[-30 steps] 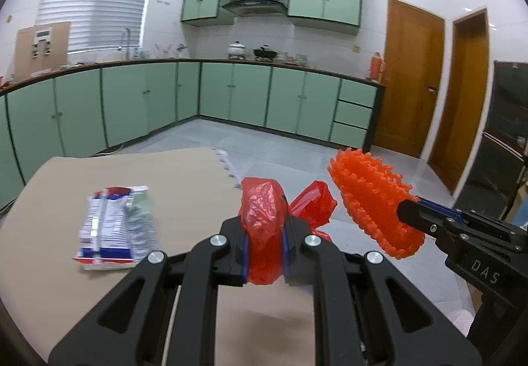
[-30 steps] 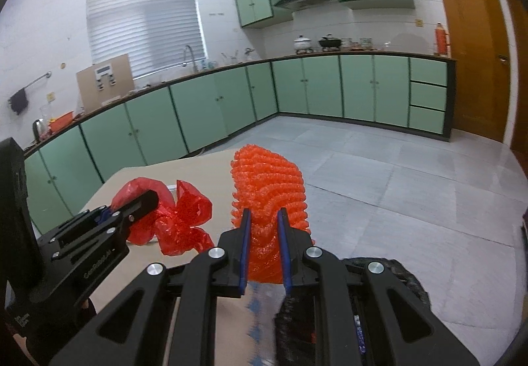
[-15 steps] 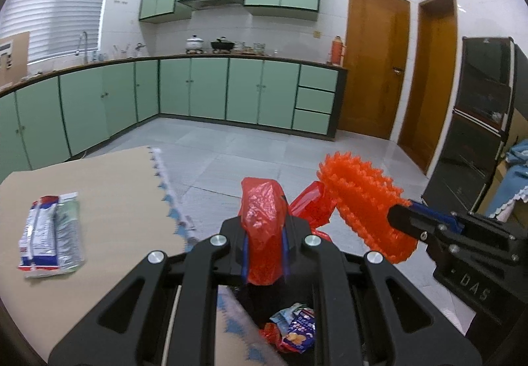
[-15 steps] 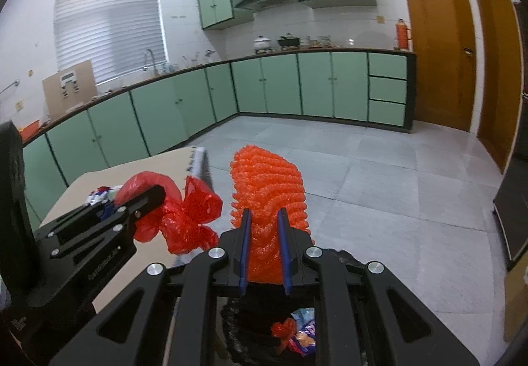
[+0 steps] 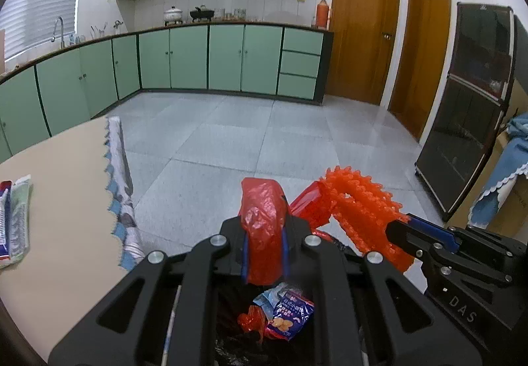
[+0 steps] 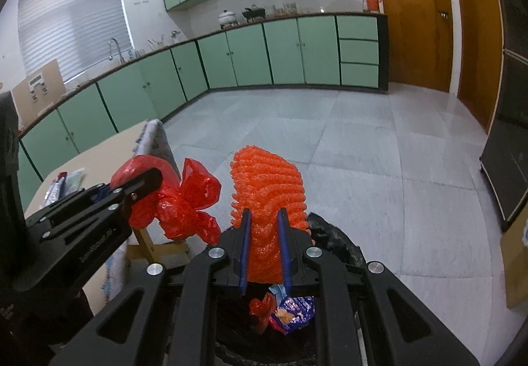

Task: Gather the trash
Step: 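Open both tools over the black bin to drop the bag and net, then move both open tools back over the snack wrappers on the table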

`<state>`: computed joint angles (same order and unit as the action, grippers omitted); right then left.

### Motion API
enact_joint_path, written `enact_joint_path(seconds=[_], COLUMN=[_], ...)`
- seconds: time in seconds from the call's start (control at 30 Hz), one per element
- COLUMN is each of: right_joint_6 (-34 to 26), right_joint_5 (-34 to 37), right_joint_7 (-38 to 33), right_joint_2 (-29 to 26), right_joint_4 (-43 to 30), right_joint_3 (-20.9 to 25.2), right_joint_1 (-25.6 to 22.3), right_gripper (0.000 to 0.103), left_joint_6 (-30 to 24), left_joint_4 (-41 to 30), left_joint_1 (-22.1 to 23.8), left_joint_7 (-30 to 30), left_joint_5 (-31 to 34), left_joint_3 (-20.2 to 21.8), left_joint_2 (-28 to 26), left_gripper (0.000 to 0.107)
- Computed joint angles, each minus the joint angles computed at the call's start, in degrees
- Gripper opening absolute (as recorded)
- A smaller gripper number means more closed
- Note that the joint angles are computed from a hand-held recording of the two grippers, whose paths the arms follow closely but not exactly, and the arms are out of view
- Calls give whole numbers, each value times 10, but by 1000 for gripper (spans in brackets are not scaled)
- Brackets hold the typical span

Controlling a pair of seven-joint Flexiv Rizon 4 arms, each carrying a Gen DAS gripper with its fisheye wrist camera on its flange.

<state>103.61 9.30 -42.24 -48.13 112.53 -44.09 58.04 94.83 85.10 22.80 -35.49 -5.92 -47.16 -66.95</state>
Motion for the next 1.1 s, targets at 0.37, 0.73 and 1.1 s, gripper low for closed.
enact_joint_path(seconds=[0.37,0.73,1.1], right_joint_6=[-5,-7,6], right_joint_5=[-21,-11,21], right_joint_7=[0,22,26], right_joint_2=[4,-5,-10], right_joint_4=[-16,-7,12], right_joint_3=[70,31,-61], right_joint_1=[-80,-53,37], right_gripper=[21,44,84], left_joint_6=[-40,-34,42], left_joint_4=[-51,-46,12], left_joint_1=[-68,-63,35], left_joint_7=[-5,8,-20], left_joint_5=[-48,-77,-1], left_joint_3=[69,58,-18], left_joint_2=[5,9,19], left_gripper=[14,42,57])
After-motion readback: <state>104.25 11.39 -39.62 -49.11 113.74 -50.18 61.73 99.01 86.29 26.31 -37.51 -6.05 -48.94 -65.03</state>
